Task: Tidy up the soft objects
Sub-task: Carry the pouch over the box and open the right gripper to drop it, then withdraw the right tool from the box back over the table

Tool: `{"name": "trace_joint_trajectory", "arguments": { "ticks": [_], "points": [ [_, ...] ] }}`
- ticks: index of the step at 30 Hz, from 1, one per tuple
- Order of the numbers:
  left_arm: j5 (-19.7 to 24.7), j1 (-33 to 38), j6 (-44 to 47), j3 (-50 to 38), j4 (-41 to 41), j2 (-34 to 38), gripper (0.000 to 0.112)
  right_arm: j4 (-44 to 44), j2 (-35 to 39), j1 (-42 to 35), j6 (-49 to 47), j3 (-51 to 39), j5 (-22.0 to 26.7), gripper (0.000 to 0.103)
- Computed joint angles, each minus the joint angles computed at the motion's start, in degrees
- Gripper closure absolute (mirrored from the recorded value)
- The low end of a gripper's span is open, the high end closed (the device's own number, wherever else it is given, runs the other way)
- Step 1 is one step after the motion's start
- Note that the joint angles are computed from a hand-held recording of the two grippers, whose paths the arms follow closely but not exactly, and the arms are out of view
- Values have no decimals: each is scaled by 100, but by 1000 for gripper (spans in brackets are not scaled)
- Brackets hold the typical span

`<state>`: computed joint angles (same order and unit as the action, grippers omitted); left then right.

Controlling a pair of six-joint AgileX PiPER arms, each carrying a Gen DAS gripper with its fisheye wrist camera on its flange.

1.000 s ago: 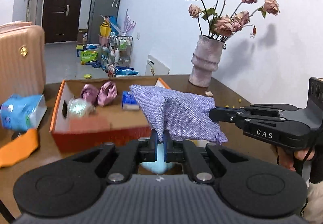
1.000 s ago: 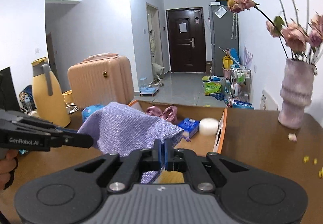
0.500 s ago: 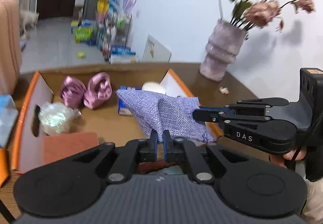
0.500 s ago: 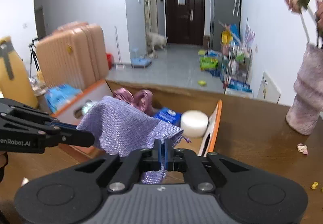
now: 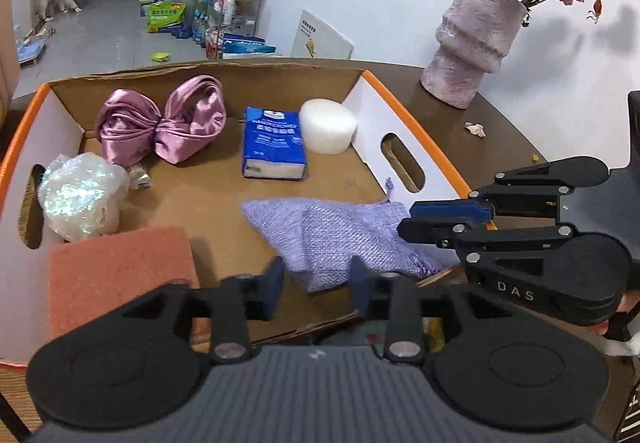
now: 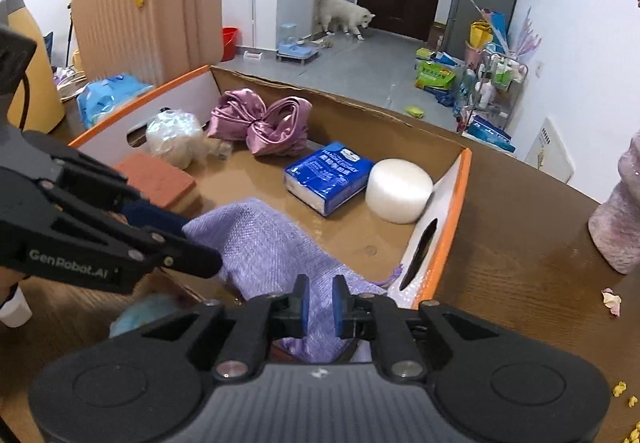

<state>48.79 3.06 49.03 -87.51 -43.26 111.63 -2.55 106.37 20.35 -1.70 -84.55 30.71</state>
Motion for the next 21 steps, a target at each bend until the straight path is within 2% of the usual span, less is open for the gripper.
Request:
{"name": "trace_joint_trajectory", "arguments": {
  "ticks": [4,11,13,18,20,21],
  "points": [
    [80,52,7,30,27,-168,73,-255,-75,22,334,-76,39,83],
    [46,219,105,491,23,-975,71,-718,-772,221,899,122,127,82],
    [67,319,208,674,-72,-1288,63,-920,-1015,349,1105,188,200,79],
    [-82,566,450,1286,-242,-2279,53,-1651,-1724,831,1864,365,455,63],
    [-31,739,580,1529,-371,-2715,47,-2105,-2045,1100,2340,489,550,46],
    [-34,814,647,1653,-442,-2919,42,-2287,-2198,1214,2561,556,587,44]
  ]
}}
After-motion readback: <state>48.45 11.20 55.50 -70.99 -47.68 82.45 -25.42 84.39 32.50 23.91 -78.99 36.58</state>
